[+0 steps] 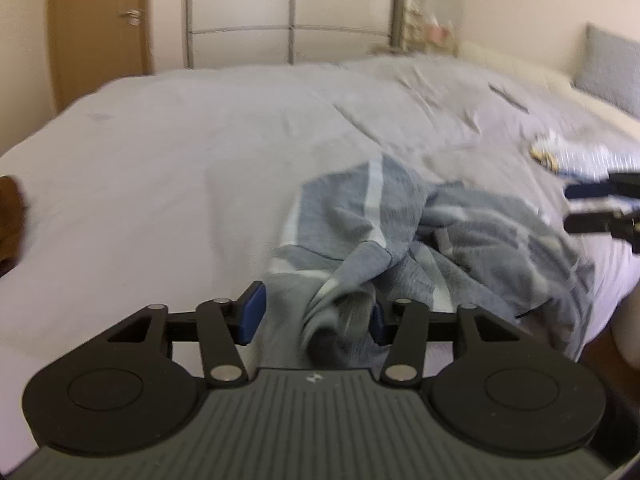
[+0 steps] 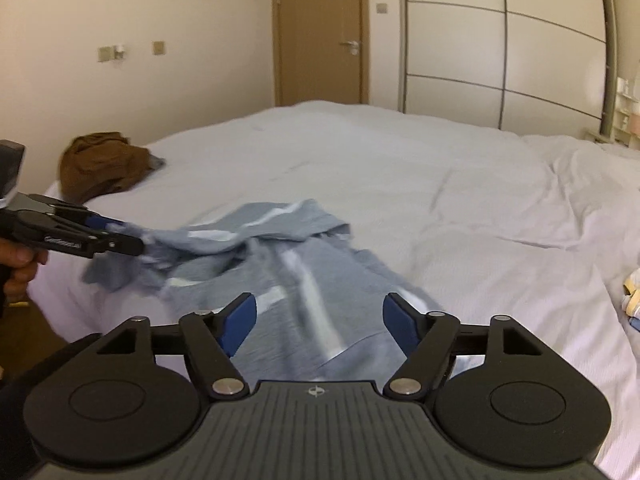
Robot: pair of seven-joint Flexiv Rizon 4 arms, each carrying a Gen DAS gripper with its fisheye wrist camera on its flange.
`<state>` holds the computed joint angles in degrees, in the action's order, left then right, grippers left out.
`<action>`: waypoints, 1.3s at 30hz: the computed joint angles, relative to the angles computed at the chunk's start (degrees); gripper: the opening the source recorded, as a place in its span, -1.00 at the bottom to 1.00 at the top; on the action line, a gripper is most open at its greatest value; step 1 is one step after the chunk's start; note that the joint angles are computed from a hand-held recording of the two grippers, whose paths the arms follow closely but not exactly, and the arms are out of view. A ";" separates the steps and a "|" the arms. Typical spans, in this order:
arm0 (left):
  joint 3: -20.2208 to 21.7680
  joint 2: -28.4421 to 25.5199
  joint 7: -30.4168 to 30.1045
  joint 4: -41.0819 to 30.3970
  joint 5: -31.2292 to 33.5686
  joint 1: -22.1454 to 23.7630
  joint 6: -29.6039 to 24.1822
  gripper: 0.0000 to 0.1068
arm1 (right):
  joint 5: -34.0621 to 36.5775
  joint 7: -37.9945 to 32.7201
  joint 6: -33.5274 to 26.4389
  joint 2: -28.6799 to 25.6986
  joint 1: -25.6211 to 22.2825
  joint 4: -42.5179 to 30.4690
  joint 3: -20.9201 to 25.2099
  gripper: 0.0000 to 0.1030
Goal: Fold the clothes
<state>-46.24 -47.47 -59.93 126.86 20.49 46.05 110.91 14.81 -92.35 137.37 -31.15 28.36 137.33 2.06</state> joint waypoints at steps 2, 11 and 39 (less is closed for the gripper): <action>0.75 0.06 0.37 -2.32 -1.72 -1.97 -2.25 -0.91 | -2.33 0.69 -2.08 -1.37 -1.70 -2.37 -0.34 0.48; 0.13 -0.11 -7.02 -10.50 -2.74 1.19 -0.61 -0.76 | -13.68 1.55 -10.32 -6.43 -8.02 -12.52 -1.16 0.49; -3.88 -6.38 25.87 -17.58 3.88 -3.81 -2.08 -0.98 | -40.98 30.46 -4.79 -12.40 -32.50 -10.11 7.81 -0.19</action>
<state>-50.12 -53.85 -34.07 109.28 24.37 42.25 108.83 -26.17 -61.89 132.58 -43.55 -4.14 127.23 9.87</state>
